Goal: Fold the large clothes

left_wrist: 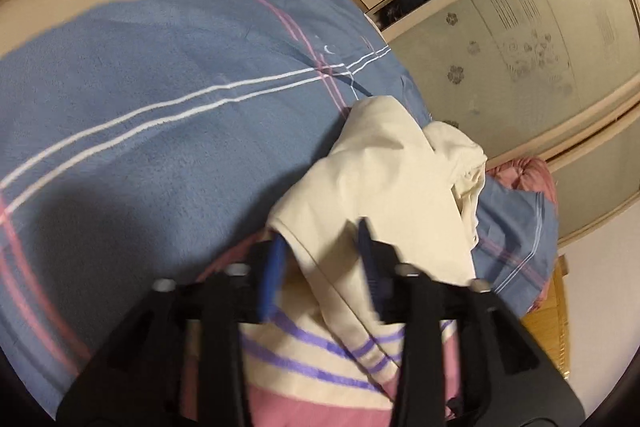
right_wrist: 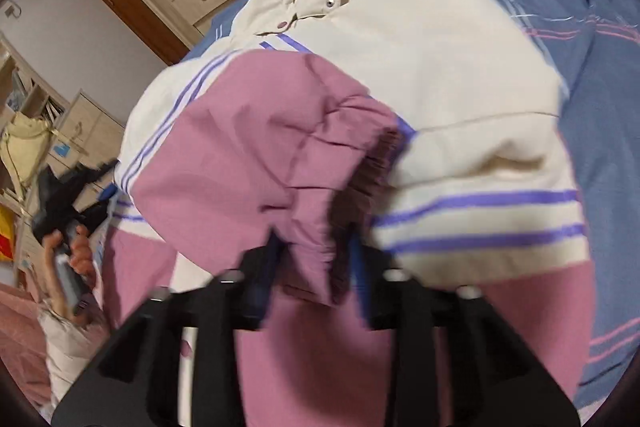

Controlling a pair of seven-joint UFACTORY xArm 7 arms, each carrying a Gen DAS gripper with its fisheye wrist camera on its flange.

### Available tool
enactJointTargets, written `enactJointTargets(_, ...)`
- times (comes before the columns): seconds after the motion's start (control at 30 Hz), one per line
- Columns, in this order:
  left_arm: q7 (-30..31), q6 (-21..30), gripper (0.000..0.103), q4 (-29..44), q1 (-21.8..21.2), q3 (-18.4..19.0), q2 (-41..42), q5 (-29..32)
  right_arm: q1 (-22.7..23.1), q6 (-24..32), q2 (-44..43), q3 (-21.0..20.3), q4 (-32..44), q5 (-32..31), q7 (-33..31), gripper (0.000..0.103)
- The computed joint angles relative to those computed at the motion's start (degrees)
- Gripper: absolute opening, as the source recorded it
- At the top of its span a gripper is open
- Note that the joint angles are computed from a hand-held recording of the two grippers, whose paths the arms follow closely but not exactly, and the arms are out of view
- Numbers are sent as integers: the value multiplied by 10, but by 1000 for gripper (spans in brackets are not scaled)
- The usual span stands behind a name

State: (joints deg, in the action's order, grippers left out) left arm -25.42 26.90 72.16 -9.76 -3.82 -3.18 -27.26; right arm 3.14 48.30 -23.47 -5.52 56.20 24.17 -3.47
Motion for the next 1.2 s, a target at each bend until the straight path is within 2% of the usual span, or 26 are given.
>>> enactJointTargets(0.03,-35,-2,72,-8,3,-6,-20,54,-9,-3,-18,4,-10,-13,9,68)
enactJointTargets(0.1,-70,-14,75,-27,8,-18,-60,134,-30,-20,-58,16,-35,-47,38,71)
enactJointTargets(0.13,-69,-19,74,-30,6,-19,-72,150,-46,-43,-79,26,-46,-72,61,70)
enactJointTargets(0.2,-29,-24,71,-19,-16,-12,-80,134,-39,-98,-102,19,-59,-70,72,57)
enactJointTargets(0.27,23,-1,68,20,-44,-6,-58,95,-1,-138,-103,-5,-53,-38,54,52)
enactJointTargets(0.33,59,34,68,69,-61,-16,-17,77,29,-149,-75,-8,-21,-31,32,51)
enactJointTargets(0.4,69,71,68,110,-69,-31,28,79,47,-162,-48,-5,-2,-31,10,51)
enactJointTargets(0.47,76,118,66,146,-73,-43,73,68,74,-132,8,-16,37,-4,-13,51)
enactJointTargets(0.53,44,147,57,160,-77,-46,102,96,67,-92,50,-6,58,-38,12,51)
enactJointTargets(0.57,45,142,54,144,-74,-47,96,95,37,-76,64,19,52,-57,24,45)
enactJointTargets(0.6,51,142,46,137,-71,-47,94,90,30,-69,68,22,46,-52,25,39)
enactJointTargets(0.63,54,153,33,134,-66,-45,93,89,40,-62,63,0,23,-23,12,36)
enactJointTargets(0.67,57,157,25,125,-61,-44,89,82,31,-61,57,-1,5,3,-3,27)
enactJointTargets(0.73,80,163,10,110,-42,-41,88,22,39,-70,32,-32,-38,83,-73,23)
enactJointTargets(0.8,95,164,7,102,-33,-41,91,-21,31,-65,14,-31,-51,99,-88,22)
enactJointTargets(0.83,98,158,7,93,-32,-42,82,-23,21,-68,-4,-17,-59,81,-78,22)
enactJointTargets(0.87,96,152,7,85,-36,-43,71,-8,17,-73,-18,-5,-62,64,-69,27)
enactJointTargets(0.9,93,147,11,76,-42,-44,57,15,13,-80,-41,5,-72,47,-64,43)
enactJointTargets(0.93,96,142,34,59,-46,-45,35,30,17,-87,-61,6,-82,41,-68,54)
enactJointTargets(0.97,111,136,52,35,-61,-34,4,29,15,-94,-92,13,-100,27,-63,78)
enactJointTargets(1.0,103,125,87,11,-54,-48,-25,52,15,-106,-113,18,-112,13,-60,82)
enactJointTargets(1.07,71,99,90,-34,-55,-59,-78,141,26,-110,-160,15,-141,-7,-68,82)
enactJointTargets(1.13,62,123,90,-52,-55,-66,-101,202,8,-74,-175,29,-152,-55,-46,81)
enactJointTargets(1.2,45,170,88,-54,-54,-67,-94,230,-30,-29,-153,65,-150,-130,1,75)
